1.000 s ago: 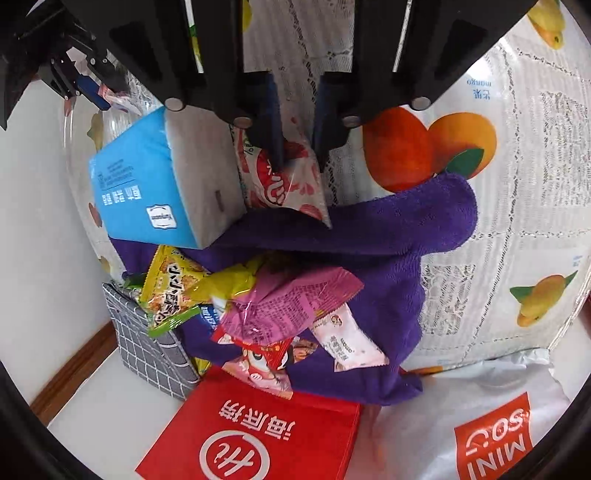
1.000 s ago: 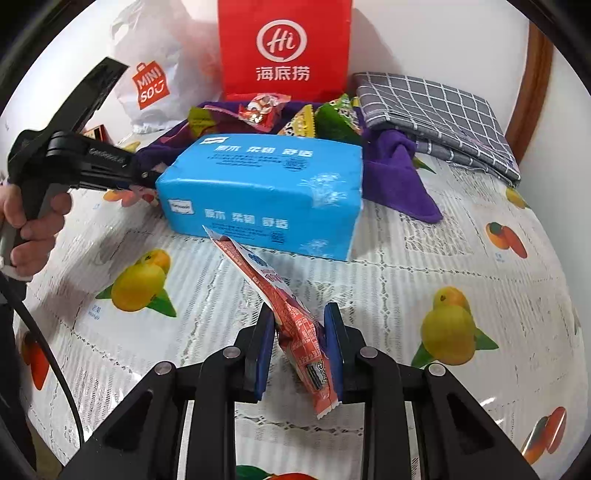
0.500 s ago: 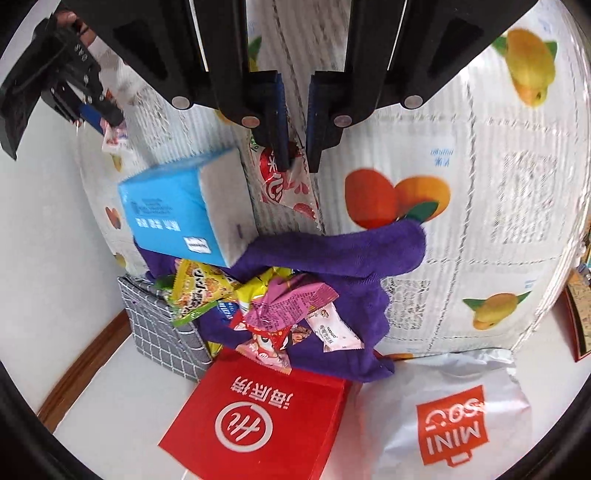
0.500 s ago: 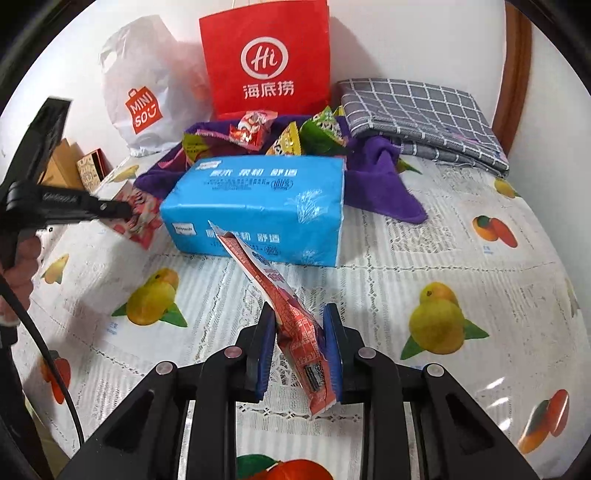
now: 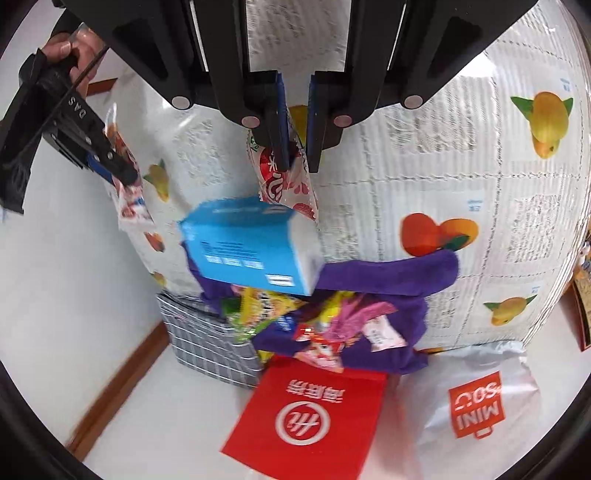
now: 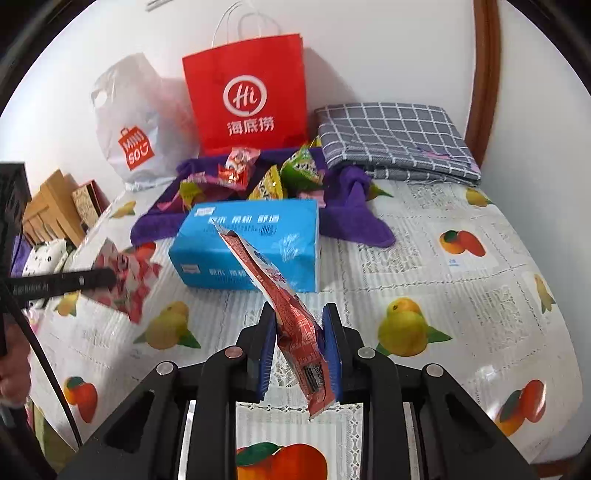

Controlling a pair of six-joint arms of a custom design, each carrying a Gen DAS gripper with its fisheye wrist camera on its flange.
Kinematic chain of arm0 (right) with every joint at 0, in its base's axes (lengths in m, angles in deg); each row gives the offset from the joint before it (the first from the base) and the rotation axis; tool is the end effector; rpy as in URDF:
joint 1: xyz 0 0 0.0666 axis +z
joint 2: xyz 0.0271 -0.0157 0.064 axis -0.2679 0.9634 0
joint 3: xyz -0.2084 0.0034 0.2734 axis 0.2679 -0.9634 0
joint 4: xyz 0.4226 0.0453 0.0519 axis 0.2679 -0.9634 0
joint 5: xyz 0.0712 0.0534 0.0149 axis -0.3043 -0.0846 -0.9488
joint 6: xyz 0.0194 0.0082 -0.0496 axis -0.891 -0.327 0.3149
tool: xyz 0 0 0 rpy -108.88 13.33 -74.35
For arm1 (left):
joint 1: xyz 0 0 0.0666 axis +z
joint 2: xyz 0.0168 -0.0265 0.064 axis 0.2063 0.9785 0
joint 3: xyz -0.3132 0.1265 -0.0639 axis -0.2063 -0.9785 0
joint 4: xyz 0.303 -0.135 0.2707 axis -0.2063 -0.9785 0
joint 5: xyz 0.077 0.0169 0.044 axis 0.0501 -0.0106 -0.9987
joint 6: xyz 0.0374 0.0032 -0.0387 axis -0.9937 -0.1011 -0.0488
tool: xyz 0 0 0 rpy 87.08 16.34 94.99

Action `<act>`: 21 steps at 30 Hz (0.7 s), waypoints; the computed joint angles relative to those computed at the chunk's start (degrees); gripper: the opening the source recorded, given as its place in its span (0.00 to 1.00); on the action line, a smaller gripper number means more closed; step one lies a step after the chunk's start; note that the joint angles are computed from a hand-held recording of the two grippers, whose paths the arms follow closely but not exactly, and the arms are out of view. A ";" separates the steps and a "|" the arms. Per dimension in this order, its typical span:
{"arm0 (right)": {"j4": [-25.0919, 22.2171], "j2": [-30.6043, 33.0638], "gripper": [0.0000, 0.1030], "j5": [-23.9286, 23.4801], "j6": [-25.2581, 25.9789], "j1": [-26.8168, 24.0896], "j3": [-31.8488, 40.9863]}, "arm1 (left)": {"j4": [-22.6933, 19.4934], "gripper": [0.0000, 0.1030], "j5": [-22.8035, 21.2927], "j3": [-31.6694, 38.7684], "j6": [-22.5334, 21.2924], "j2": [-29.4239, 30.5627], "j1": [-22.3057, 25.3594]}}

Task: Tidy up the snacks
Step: 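Grasp the white-red candy bag with the left tool while the right tool holds the strip, then carry both held packets up over the purple towel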

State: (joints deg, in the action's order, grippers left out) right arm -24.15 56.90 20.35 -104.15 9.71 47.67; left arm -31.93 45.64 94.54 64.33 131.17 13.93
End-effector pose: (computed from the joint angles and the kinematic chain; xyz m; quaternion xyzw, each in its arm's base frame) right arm 0.5749 0.2598 0.3462 0.0577 0.9351 0.0241 0.3489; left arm 0.6580 0.0061 0.3506 0.1185 0.9425 -0.2128 0.2289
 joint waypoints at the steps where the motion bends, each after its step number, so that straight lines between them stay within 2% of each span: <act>1: 0.00 -0.31 0.24 -0.04 -0.19 -0.09 0.08 | -0.04 0.09 0.09 -0.22 -0.15 -0.42 -0.29; 11: -0.82 -0.38 0.24 -0.67 1.20 -0.83 3.44 | 0.36 0.09 0.26 1.00 1.08 -1.90 -2.82; 21: -2.43 3.12 0.24 -1.66 3.79 -2.79 10.95 | -1.99 0.09 -0.14 11.98 2.48 3.69 -4.23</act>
State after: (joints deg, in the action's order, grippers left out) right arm -26.58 60.02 18.70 -100.36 6.92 58.62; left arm -33.91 45.49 106.52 66.80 134.87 9.70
